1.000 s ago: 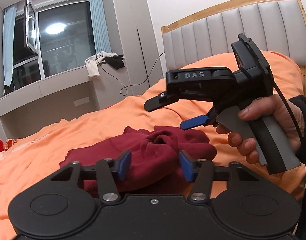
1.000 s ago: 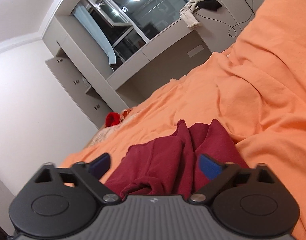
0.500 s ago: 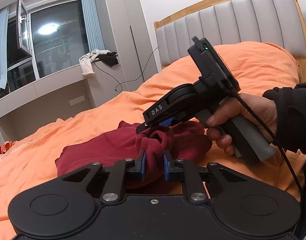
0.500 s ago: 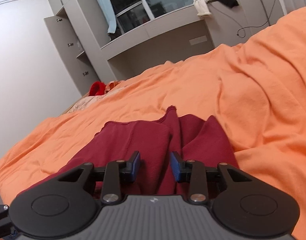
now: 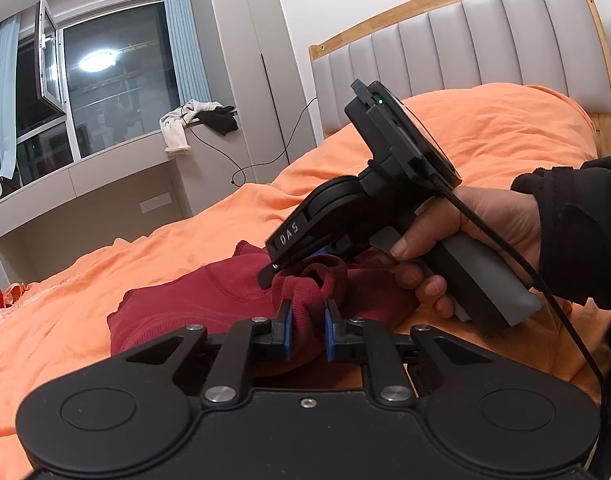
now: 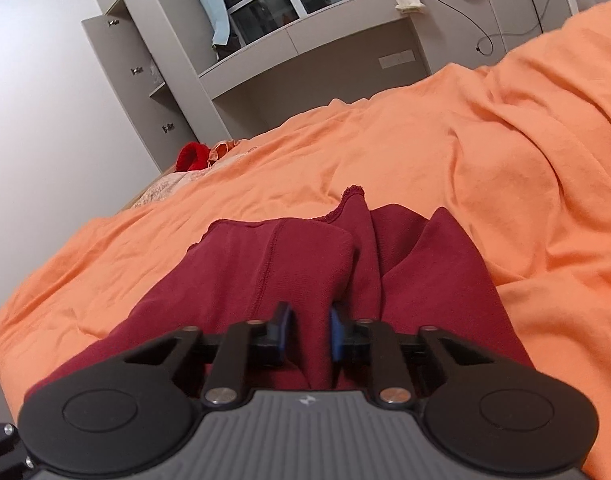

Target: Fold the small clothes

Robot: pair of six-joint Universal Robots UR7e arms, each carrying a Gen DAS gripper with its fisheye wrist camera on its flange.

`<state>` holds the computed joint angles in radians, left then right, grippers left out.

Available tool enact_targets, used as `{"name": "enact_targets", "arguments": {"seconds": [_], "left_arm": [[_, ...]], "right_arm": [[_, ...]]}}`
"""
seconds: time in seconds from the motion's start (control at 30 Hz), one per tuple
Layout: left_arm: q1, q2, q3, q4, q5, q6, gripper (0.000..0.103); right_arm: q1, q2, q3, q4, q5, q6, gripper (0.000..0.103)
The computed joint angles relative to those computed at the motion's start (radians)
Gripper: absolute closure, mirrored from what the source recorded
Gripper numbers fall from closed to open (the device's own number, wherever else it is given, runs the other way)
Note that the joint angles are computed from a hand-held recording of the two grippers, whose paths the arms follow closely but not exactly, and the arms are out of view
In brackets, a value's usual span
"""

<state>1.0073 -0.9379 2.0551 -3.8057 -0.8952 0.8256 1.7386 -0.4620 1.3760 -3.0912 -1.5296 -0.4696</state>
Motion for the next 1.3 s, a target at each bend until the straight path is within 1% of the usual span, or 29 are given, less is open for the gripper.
{"name": "enact_targets", "arguments": {"seconds": [0.07,0.2,0.43,0.57,0.73,0.83,1.03,1.13,1.2,1.3], "left_arm": [[0.0,0.004,0.001,-0.009,-0.001,0.001,0.088],[-0.003,0.02,-0.012,-0.025,-0.002,-0.021,0.09],[-0.013,0.063,-0.057,-0.042,-0.016,-0.001,0.091],[-0.015,0.087,-0.091,-0.015,-0.022,-0.039,0.091],[-0.02,0.122,-0.135,0.046,-0.023,-0.121,0.091],[-0.018,0.147,-0.152,0.06,-0.015,-0.141,0.091],[-0.003,0.157,-0.162,0.111,-0.013,-0.184,0.091],[0.002,0.155,-0.16,0.119,-0.018,-0.193,0.09],[0.003,0.157,-0.16,0.119,-0.017,-0.193,0.089],[0.004,0.155,-0.159,0.127,-0.021,-0.211,0.087]], "right_arm": [[0.004,-0.003,0.012,-0.025,0.002,-0.027,0.092],[0.006,-0.009,0.029,-0.083,0.025,-0.055,0.096],[0.002,-0.027,0.043,-0.185,0.064,-0.064,0.096],[-0.006,-0.04,0.049,-0.218,0.066,-0.062,0.096],[-0.022,-0.054,0.05,-0.223,0.04,-0.036,0.096],[-0.032,-0.056,0.044,-0.202,0.021,-0.022,0.096],[-0.032,-0.055,0.035,-0.138,-0.06,-0.021,0.096],[-0.036,-0.063,0.041,-0.121,-0.066,-0.008,0.092],[-0.04,-0.071,0.046,-0.11,-0.067,0.007,0.082],[-0.047,-0.081,0.052,-0.094,-0.064,0.026,0.073]]}}
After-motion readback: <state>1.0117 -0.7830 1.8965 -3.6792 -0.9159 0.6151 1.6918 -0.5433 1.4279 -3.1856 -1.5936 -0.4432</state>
